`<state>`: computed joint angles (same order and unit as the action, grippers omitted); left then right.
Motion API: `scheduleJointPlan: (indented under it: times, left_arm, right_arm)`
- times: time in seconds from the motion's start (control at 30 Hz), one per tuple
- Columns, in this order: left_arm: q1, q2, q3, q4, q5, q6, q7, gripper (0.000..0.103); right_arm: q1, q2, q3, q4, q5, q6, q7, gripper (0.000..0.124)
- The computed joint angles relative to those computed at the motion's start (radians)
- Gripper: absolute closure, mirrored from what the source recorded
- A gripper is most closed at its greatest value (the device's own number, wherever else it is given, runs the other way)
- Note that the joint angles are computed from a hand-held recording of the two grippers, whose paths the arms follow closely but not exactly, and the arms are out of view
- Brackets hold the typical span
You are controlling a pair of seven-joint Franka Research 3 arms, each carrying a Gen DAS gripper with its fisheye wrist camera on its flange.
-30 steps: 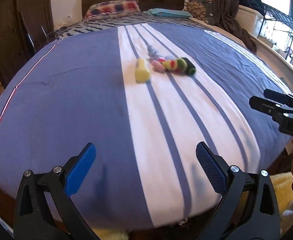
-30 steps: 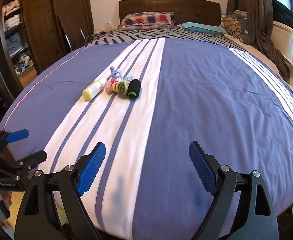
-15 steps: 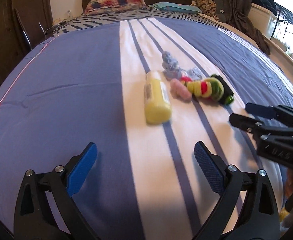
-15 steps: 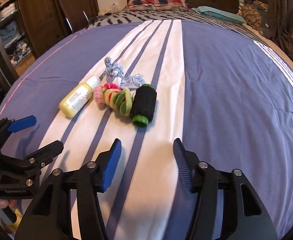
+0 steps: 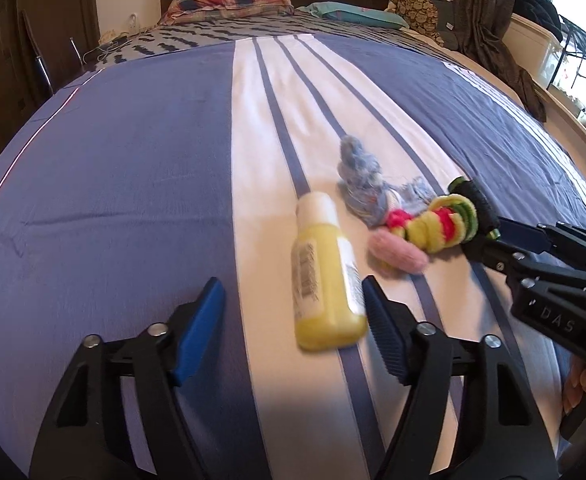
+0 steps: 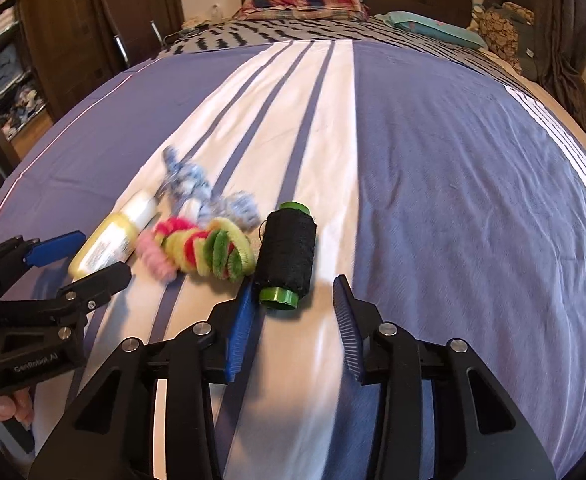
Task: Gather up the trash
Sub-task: 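Grasp the yellow bottle with the left tool while the right tool grasps the black thread spool, then carry the yellow bottle and thread spool down to the clear bin with both tools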
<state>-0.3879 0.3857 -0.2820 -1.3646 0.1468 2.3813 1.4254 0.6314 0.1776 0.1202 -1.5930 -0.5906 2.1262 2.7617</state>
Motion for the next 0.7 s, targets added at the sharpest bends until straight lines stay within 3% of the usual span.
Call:
scheduleJointPlan:
  times: [0.13,0.23,0.43,0.7]
  left_arm:
    - [-0.002,0.023,0.003,0.035,0.002,-0.013,0.01,0.058]
    - [-0.004,0.027,0.005,0.042,0.005,-0.019,0.01,0.072]
    - [0.005,-0.033,0.004,-0.046,0.011,0.009,0.014,0.073]
    - [0.033,-0.214,-0.016,-0.289,-0.038,0.085,0.024,0.073]
  right_arm:
    - [-0.005,0.018,-0.009,0.024,-0.006,-0.007,-0.006,0.096]
    - [-0.002,0.04,-0.017,0.057,-0.012,-0.035,-0.024,0.096]
    - [0.01,0.014,-0.016,0.029,-0.014,-0.045,-0.018,0.096]
    - [0.019,-0.087,0.04,-0.089,-0.041,-0.057,0.046,0.096]
